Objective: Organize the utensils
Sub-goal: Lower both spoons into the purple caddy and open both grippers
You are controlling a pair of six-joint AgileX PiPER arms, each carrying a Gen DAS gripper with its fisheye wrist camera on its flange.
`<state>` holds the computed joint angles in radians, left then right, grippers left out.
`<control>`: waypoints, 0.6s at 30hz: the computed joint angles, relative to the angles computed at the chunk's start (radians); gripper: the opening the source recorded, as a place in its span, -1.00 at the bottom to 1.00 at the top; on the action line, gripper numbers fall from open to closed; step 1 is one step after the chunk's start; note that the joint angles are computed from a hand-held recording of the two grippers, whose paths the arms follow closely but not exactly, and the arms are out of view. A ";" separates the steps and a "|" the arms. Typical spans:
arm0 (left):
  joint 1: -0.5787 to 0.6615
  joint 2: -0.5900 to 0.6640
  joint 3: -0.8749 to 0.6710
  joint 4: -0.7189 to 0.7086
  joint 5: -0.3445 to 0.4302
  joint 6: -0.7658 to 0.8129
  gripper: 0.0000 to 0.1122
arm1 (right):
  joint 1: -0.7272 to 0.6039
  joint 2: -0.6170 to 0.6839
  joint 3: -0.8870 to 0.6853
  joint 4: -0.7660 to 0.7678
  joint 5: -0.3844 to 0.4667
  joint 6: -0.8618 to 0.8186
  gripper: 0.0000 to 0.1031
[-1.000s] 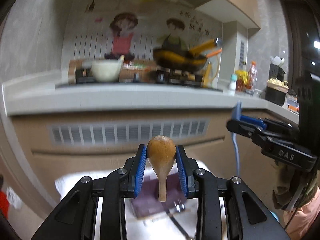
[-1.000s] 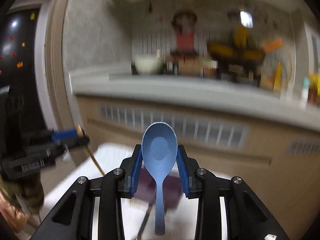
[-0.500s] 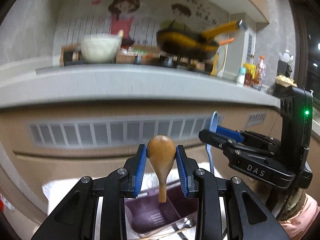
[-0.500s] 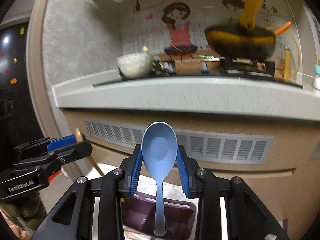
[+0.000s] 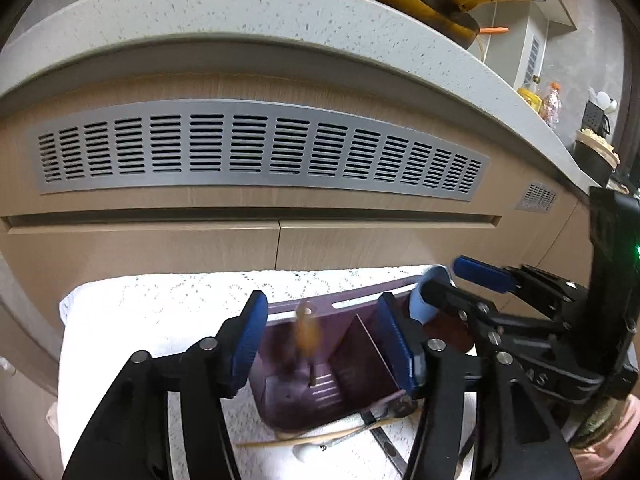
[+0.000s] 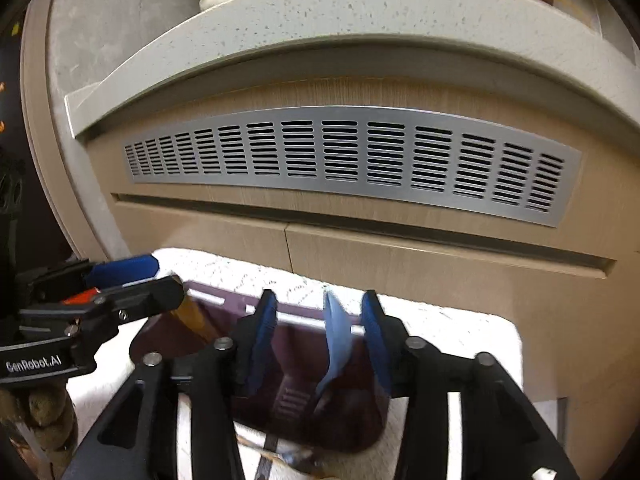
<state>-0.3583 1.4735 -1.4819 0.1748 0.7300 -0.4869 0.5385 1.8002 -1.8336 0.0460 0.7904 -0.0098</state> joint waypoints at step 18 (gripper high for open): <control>-0.490 -0.198 0.240 0.322 0.173 -0.409 0.34 | 0.158 -0.640 0.696 -0.219 0.081 0.114 0.71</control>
<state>-0.8487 1.2759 -1.2419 0.4972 0.9029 -0.8962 0.6962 1.1606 -1.1377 -0.1734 0.8711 0.1041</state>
